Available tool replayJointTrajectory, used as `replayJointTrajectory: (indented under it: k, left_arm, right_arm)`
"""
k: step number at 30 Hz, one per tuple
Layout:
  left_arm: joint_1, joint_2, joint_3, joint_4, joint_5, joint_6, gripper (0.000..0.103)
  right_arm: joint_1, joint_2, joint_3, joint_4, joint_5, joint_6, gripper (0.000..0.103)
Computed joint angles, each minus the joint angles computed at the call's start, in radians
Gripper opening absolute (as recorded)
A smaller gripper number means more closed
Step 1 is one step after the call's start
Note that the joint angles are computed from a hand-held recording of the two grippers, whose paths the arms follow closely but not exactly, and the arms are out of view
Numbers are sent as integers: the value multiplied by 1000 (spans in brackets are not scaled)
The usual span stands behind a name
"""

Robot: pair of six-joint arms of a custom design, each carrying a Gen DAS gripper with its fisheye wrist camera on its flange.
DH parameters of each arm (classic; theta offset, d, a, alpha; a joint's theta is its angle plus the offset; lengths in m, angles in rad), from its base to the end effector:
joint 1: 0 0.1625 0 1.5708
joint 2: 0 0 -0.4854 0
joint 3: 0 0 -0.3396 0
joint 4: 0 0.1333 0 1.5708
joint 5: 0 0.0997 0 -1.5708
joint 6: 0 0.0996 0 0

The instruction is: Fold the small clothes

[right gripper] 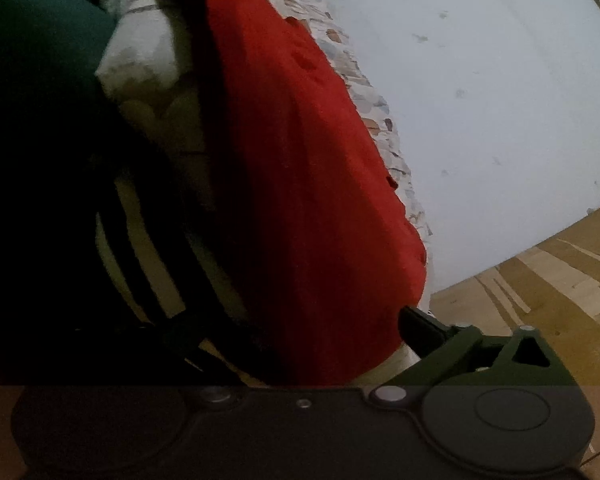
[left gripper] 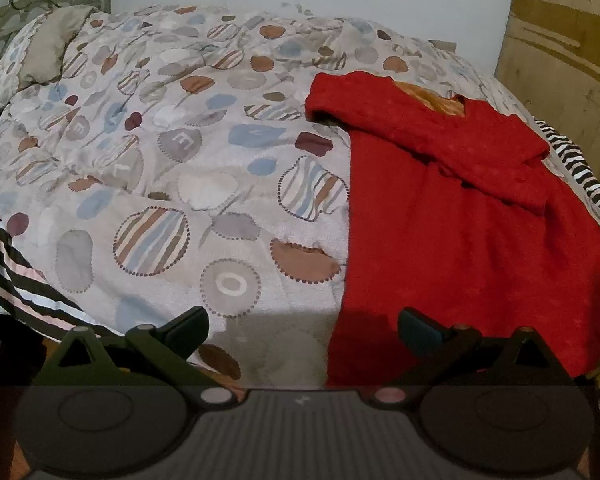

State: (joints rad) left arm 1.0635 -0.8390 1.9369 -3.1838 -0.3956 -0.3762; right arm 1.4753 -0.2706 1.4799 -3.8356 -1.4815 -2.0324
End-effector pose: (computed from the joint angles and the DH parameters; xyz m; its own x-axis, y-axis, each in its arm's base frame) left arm -0.0872 -0.6205 0.2370 -0.6740 -0.4749 -0.5659 0.1883 0.6303 -0.7532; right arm 0.0726 -0.7336 0.0125 0.4028 -0.4471 0.7986 -0.9153 -0.2026 0.3482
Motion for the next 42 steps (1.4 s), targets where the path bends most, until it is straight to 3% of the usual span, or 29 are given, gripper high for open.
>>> replayJointTrajectory:
  k: [2,5,9,12,16,17,19,24,31,33,38,42]
  left_arm:
    - [-2,6,-2,-10,3,16,103]
    - [-5,15,-6,-34,1,51,103]
    - [-9,27,-15,-53,-5,92,103]
    - [-13,34,-17,-78,-7,121,103]
    - [-16,39,-17,-107,-10,148,103]
    - [-17,41,-18,-112,-9,150,103]
    - [-16,40,-20,-113,-11,149,103]
    - [-20,46,-23,-196,-24,205,103]
    - [-51,117,0,-710,-176,562,103]
    - [-60,139,-3,-776,-222,634,103]
    - [-75,202,-42,-758,-286,798,103]
    - [-80,264,-119,-689,-277,906,103]
  right_arm:
    - [6,-3,-15,18,-9,3,80]
    - [9,-15,-32,41,-12,-30,68]
    - [37,-77,-49,196,-87,66,59]
    - [47,-109,-24,242,-98,24,45]
    - [41,-152,42,241,-69,-24,16]
    - [41,-159,47,243,-57,-22,12]
    - [43,-185,69,268,-37,47,11]
    - [84,-263,19,493,-33,359,10]
    - [137,-291,-141,775,19,636,10]
    - [150,-286,-181,829,28,702,10]
    - [180,-252,-284,923,28,791,10]
    - [193,-228,-330,942,33,822,10]
